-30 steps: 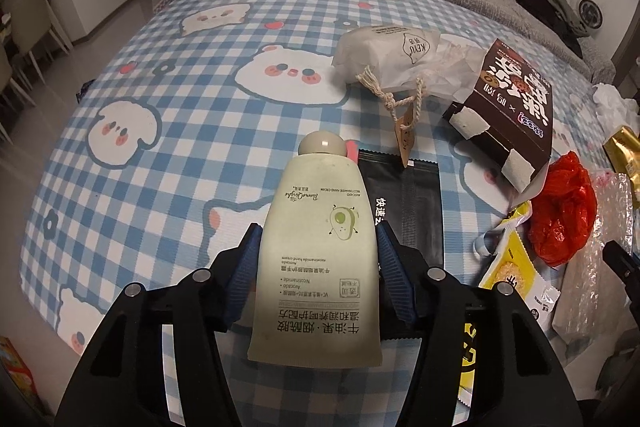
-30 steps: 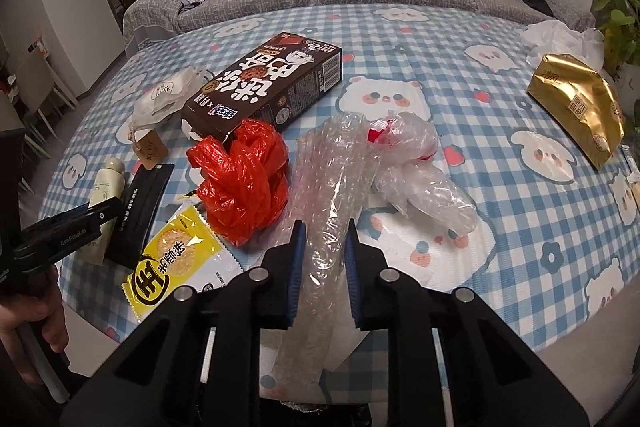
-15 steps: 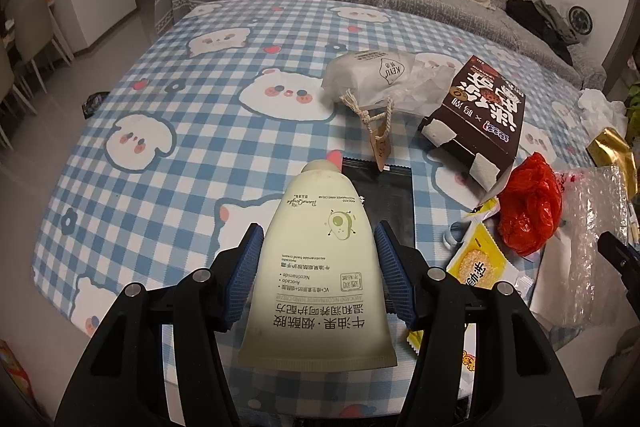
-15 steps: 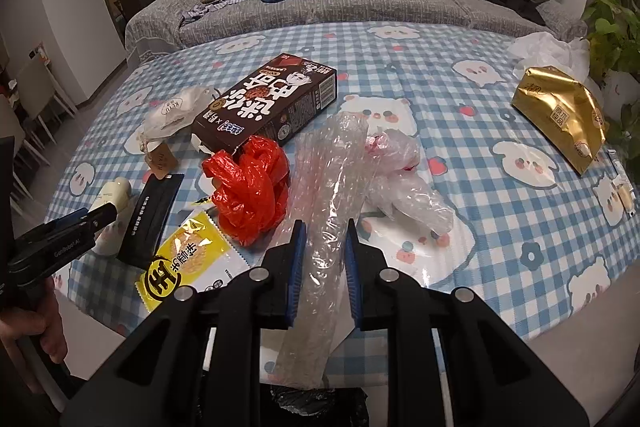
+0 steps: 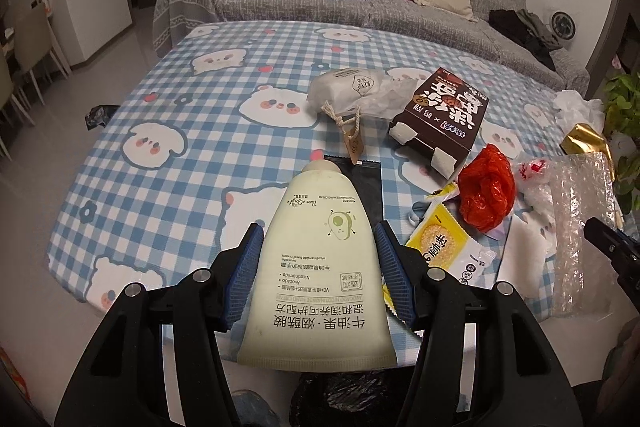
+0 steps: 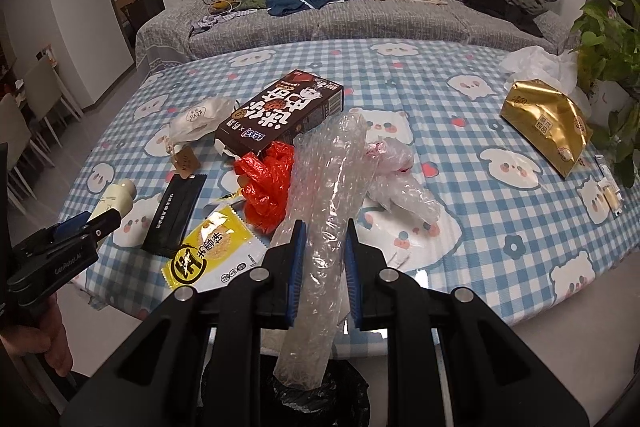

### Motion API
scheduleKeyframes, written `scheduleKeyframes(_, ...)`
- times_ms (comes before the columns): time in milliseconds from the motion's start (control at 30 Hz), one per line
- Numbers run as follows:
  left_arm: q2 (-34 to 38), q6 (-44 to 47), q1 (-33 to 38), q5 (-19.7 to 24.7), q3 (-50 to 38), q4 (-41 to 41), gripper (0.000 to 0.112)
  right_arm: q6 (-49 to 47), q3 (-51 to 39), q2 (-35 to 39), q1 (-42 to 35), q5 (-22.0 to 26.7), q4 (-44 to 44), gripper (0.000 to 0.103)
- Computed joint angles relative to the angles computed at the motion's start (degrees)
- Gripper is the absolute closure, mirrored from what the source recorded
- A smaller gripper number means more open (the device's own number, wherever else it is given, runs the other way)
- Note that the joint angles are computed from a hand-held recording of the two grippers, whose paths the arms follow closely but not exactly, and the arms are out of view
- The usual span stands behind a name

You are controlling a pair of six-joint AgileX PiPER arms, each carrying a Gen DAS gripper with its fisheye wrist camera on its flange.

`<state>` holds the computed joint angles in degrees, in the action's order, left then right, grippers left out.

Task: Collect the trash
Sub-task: 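Lift the lotion tube and bubble-wrap bag and carry both over the black trash bin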

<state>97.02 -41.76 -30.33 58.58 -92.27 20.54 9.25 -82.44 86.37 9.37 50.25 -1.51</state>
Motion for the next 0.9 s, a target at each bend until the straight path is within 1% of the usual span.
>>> scheduleKeyframes(333,-6.62,-6.3,-5.58,-0.8,7.77,3.42,0.056,1.45,6.01,-6.75,1.1,-0.24,-0.76,0.085)
scheduleKeyframes(500,-10.23,-10.49,-8.75,-1.58,12.49,5.29,0.056,1.53,10.42,-10.66,1.42,-0.92,-0.59,0.085)
scheduleKeyframes(600,-11.6,-12.14,-10.31,-1.46,14.11,5.34,0.056,1.6,12.33,-12.31,1.91,-0.92,-0.87,0.085)
scheduleKeyframes(733,-12.91,-15.49,-13.32,-0.73,15.53,7.85,0.056,2.79,14.07,-14.35,3.33,-0.86,-2.0,0.085)
scheduleKeyframes(900,-15.47,-19.44,-16.48,-1.41,19.32,9.47,0.056,3.89,17.58,-17.34,4.72,-1.2,-2.64,0.085)
